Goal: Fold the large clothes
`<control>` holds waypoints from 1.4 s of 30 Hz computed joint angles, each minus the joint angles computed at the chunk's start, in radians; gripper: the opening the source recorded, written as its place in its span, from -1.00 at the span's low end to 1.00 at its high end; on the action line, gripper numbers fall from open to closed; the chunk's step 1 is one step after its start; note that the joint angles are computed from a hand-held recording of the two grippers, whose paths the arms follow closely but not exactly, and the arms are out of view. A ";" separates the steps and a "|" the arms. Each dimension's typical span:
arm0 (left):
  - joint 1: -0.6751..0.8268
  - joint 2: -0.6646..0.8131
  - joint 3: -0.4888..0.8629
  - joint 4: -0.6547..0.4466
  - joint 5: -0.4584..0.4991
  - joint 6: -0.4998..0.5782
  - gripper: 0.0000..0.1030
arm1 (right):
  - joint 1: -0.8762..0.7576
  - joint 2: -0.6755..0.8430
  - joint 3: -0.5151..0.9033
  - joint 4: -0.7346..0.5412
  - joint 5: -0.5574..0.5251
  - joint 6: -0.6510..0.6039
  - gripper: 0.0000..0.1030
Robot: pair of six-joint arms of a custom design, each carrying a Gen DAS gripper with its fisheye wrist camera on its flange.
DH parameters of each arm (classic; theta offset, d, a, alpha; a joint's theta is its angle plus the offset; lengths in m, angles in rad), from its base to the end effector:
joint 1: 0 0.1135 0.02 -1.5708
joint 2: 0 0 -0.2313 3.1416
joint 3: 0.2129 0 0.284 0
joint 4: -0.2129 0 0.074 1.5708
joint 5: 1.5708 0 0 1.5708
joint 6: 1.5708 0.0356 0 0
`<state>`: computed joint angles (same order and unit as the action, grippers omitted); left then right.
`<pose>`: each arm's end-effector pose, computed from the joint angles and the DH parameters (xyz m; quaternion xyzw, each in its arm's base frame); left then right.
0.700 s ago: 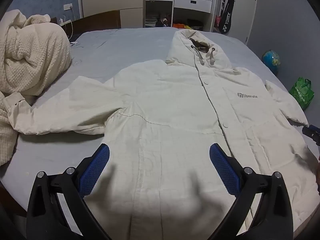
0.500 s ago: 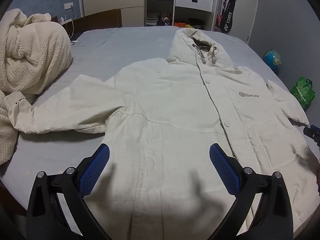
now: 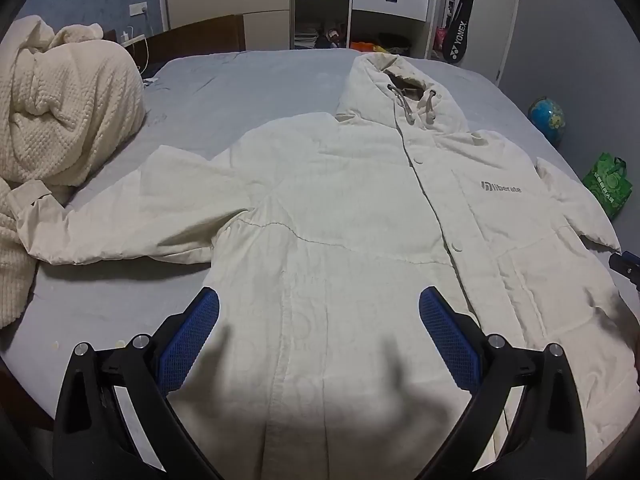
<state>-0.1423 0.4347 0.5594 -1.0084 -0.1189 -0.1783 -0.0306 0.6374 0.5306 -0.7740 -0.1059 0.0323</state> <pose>0.1466 -0.0167 0.2204 -0.0369 0.9394 0.0016 0.3409 0.1862 -0.0019 0.1968 0.0117 0.9399 0.0501 0.3377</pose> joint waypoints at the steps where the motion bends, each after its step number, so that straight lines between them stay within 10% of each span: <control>1: 0.000 -0.003 -0.003 0.000 0.000 0.000 0.87 | -0.003 0.000 0.000 0.000 -0.004 0.001 0.87; 42: 0.013 0.002 -0.001 -0.003 0.008 0.005 0.87 | -0.024 0.009 0.000 0.000 -0.029 0.006 0.87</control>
<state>-0.1290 0.4370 0.5587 -1.0117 -0.1112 -0.1730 -0.0546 0.6467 0.5303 -0.7740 -0.1351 0.0386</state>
